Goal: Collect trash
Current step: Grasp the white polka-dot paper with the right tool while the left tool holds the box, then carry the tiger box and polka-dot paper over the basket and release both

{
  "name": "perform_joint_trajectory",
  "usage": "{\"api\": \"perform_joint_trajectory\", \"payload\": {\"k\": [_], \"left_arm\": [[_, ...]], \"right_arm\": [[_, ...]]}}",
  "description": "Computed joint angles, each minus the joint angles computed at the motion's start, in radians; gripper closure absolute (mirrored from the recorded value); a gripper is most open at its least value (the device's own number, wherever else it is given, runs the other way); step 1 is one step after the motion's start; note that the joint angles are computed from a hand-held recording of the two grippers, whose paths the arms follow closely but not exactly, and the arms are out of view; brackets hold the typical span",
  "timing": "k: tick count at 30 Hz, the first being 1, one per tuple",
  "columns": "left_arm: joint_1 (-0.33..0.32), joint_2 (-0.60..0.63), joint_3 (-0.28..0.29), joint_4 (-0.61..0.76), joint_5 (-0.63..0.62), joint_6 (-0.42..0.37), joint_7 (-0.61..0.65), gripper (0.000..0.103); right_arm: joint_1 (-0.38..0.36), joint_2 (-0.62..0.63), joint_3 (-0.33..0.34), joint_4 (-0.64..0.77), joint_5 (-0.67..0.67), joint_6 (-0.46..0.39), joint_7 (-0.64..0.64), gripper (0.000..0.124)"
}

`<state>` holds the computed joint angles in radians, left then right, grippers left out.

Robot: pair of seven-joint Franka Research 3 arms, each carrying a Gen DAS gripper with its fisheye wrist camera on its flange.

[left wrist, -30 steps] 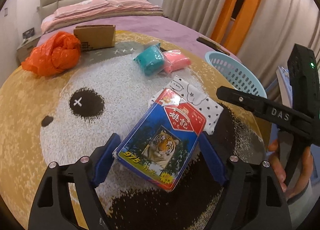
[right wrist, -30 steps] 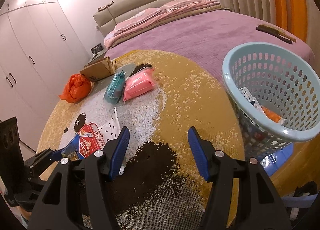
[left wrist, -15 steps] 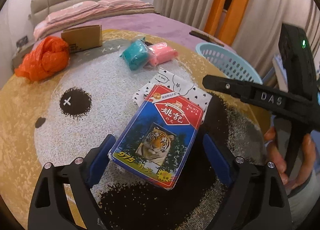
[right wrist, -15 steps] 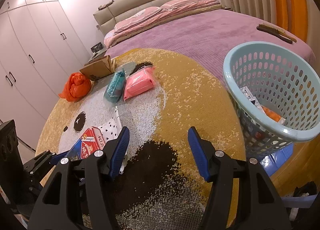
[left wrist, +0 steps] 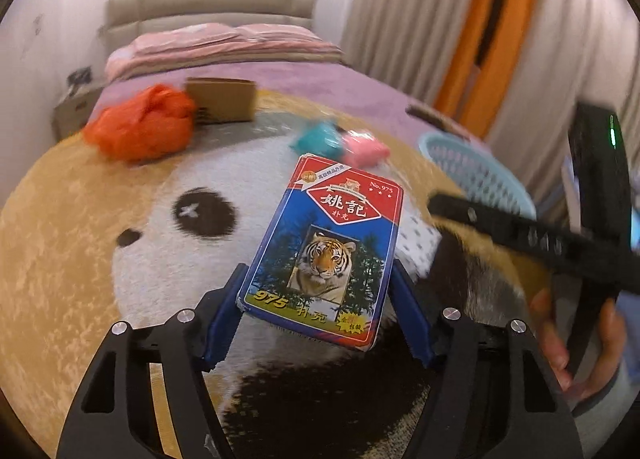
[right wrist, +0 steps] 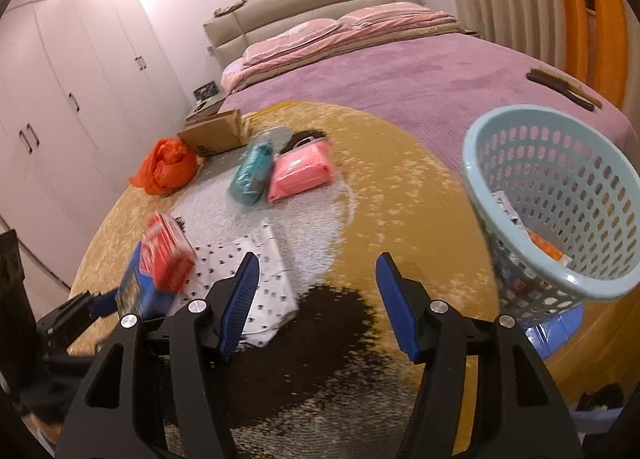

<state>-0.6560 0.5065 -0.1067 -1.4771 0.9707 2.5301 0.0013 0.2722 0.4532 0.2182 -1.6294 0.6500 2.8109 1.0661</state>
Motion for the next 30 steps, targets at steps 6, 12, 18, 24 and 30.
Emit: {"api": "perform_joint_trajectory", "payload": {"k": [6,12,18,24,30], "left_arm": [[0.023,-0.078,0.053,-0.140,0.162,0.204,-0.314,0.036],[0.027,-0.039,0.005,-0.070,0.130,0.095,-0.203,0.036],[0.030,-0.051,0.011,-0.087,0.124,0.098,-0.214,0.036],[0.027,-0.043,-0.009,-0.053,0.086,0.028,-0.163,0.037],[-0.007,0.061,-0.016,0.155,0.022,-0.038,0.018,0.037]], "right_arm": [[0.101,0.064,-0.092,0.120,-0.236,-0.138,0.122,0.067],[0.119,0.044,-0.070,0.080,-0.320,-0.110,0.043,0.096],[0.107,0.020,-0.044,0.034,-0.312,-0.067,-0.013,0.119],[0.042,-0.032,0.006,-0.031,-0.166,-0.031,-0.128,0.121],[0.007,-0.081,0.008,-0.066,-0.065,0.023,-0.201,0.121]]}}
